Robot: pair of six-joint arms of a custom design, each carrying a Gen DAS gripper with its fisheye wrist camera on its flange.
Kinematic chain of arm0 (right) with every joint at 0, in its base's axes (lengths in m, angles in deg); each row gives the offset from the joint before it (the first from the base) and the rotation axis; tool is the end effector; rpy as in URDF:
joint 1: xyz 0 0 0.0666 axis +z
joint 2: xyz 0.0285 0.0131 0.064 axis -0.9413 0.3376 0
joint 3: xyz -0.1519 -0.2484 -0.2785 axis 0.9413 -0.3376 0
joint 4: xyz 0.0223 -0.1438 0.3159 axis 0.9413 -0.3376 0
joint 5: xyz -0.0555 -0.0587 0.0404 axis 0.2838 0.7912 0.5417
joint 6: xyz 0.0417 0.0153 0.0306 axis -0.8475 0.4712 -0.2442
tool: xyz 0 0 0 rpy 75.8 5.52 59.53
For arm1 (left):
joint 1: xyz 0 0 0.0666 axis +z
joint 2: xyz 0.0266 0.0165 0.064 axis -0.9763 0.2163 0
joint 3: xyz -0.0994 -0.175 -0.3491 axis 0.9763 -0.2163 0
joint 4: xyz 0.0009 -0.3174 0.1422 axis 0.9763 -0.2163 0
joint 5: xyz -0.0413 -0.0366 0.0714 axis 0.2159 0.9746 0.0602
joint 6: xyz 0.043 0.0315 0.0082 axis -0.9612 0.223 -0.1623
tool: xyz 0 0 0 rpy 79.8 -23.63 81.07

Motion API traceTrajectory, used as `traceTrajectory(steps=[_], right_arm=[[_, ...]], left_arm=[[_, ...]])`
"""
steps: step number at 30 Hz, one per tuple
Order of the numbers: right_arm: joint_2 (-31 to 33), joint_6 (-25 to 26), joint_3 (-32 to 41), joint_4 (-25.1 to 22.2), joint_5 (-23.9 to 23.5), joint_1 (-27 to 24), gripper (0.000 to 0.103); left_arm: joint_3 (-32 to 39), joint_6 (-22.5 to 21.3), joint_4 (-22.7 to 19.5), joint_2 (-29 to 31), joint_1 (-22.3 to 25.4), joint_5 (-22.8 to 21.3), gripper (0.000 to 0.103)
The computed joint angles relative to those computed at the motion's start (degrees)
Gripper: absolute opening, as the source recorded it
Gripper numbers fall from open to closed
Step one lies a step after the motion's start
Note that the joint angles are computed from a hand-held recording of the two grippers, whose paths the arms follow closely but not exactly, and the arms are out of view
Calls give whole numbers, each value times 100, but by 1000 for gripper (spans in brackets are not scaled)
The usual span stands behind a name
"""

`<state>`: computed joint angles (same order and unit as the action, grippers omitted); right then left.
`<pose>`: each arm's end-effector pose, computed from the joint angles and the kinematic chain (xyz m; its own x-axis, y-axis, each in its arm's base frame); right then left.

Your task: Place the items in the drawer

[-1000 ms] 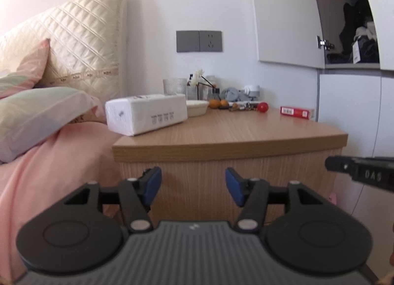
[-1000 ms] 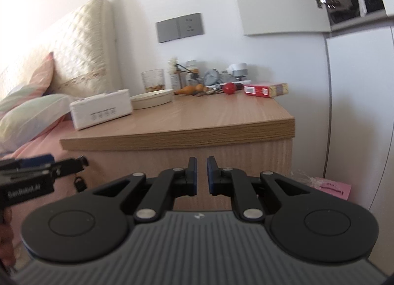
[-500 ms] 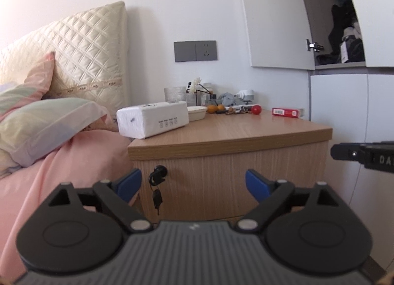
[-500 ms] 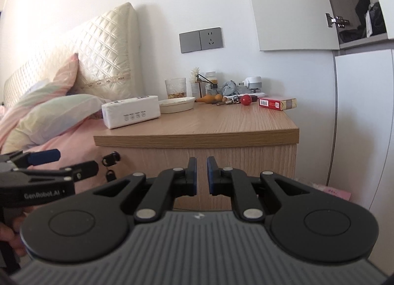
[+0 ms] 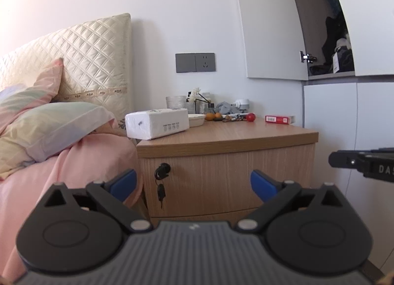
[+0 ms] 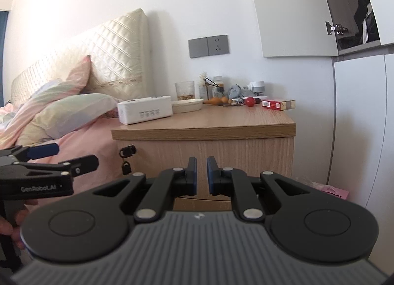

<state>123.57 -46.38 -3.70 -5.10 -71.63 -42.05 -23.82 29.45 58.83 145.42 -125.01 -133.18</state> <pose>0.3394 0.1806 0.4141 -0.1982 0.0265 -0.9798 -0.4300 0.8960 0.1112 0.2938 -0.2792 0.4172 -0.1846 0.0609 -0.9809 -0.0943 0.9924 0.0794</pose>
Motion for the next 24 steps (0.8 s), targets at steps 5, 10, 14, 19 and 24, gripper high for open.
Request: traceTrajectory(steps=[5,10,14,19,24], right_arm=[[-126,177,-167,95,159,144,13],[-304,95,-378,252,226,150,13],[-411,-41,-511,361,194,109,13],[-475,-194,-595,430,123,43,14],[-491,-291,-635,479,86,33,14]], left_arm=[[-110,4,51,-78,-112,-64,101],[-244,-25,220,-161,-213,-114,102],[-274,78,120,-178,-273,-85,102],[-332,-18,237,-178,-368,-18,102],[-335,-36,264,-148,-409,-76,102]])
